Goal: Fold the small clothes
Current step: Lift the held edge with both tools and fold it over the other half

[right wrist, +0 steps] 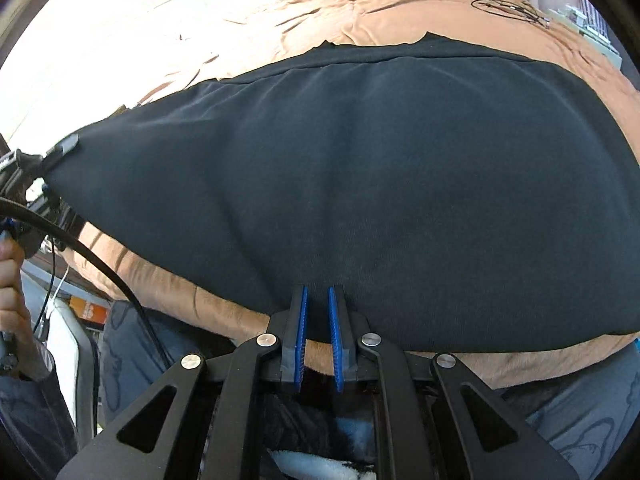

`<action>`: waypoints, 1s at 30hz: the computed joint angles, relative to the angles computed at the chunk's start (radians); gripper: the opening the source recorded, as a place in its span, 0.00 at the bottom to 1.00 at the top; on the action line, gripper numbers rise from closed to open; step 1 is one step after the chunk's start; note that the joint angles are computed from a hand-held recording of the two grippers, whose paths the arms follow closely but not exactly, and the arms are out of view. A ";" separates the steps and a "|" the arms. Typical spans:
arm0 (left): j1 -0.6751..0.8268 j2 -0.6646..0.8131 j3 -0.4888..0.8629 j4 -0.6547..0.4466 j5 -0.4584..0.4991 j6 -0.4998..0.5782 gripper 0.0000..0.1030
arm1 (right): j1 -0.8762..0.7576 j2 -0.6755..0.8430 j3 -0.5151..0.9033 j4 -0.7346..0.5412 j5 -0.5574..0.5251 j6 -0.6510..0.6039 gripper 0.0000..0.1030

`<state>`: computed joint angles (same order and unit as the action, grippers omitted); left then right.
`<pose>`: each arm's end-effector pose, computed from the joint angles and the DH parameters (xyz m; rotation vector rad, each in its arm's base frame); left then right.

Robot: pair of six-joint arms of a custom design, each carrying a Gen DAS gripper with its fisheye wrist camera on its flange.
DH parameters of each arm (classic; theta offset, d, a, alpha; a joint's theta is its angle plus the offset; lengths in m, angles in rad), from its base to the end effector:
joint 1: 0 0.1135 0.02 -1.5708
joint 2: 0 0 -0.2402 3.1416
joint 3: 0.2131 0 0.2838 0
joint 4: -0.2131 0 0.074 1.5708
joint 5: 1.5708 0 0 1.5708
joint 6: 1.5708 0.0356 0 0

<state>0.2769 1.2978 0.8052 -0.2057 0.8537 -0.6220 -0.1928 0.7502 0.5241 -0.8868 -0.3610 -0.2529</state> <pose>0.2984 0.0569 0.2039 -0.5294 2.1587 -1.1483 0.1747 -0.0213 0.1773 -0.1886 2.5955 0.3288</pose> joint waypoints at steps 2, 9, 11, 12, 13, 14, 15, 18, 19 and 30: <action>-0.019 -0.002 0.032 -0.014 -0.007 -0.002 0.11 | -0.014 0.047 0.029 0.017 -0.020 -0.008 0.04; -0.119 0.013 0.169 -0.072 -0.033 0.010 0.11 | -0.143 0.098 0.102 0.002 -0.142 -0.075 0.04; -0.167 0.023 0.214 -0.083 -0.052 0.014 0.11 | -0.210 0.102 0.131 -0.021 -0.196 -0.120 0.04; -0.192 0.030 0.236 -0.085 -0.063 0.013 0.11 | -0.241 0.098 0.138 -0.034 -0.217 -0.146 0.04; -0.208 0.042 0.257 -0.088 -0.070 0.014 0.11 | -0.274 0.094 0.148 -0.042 -0.236 -0.167 0.04; -0.240 0.053 0.285 -0.093 -0.086 0.014 0.11 | -0.312 0.089 0.157 -0.047 -0.255 -0.190 0.04; -0.262 0.065 0.307 -0.096 -0.098 0.014 0.11 | -0.351 0.092 0.166 -0.056 -0.272 -0.216 0.04; -0.334 0.107 0.382 -0.117 -0.136 0.020 0.11 | -0.479 0.156 0.219 -0.117 -0.355 -0.328 0.04; -0.358 0.126 0.413 -0.128 -0.151 0.022 0.11 | -0.531 0.182 0.238 -0.136 -0.379 -0.367 0.05; -0.631 0.343 0.686 -0.213 -0.318 0.049 0.11 | -0.928 0.393 0.343 -0.342 -0.550 -0.746 0.57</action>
<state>-0.3540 1.6403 1.4909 -0.4190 0.5356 -0.5734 -1.1211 1.1433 0.8668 -1.2289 -0.9111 -0.9992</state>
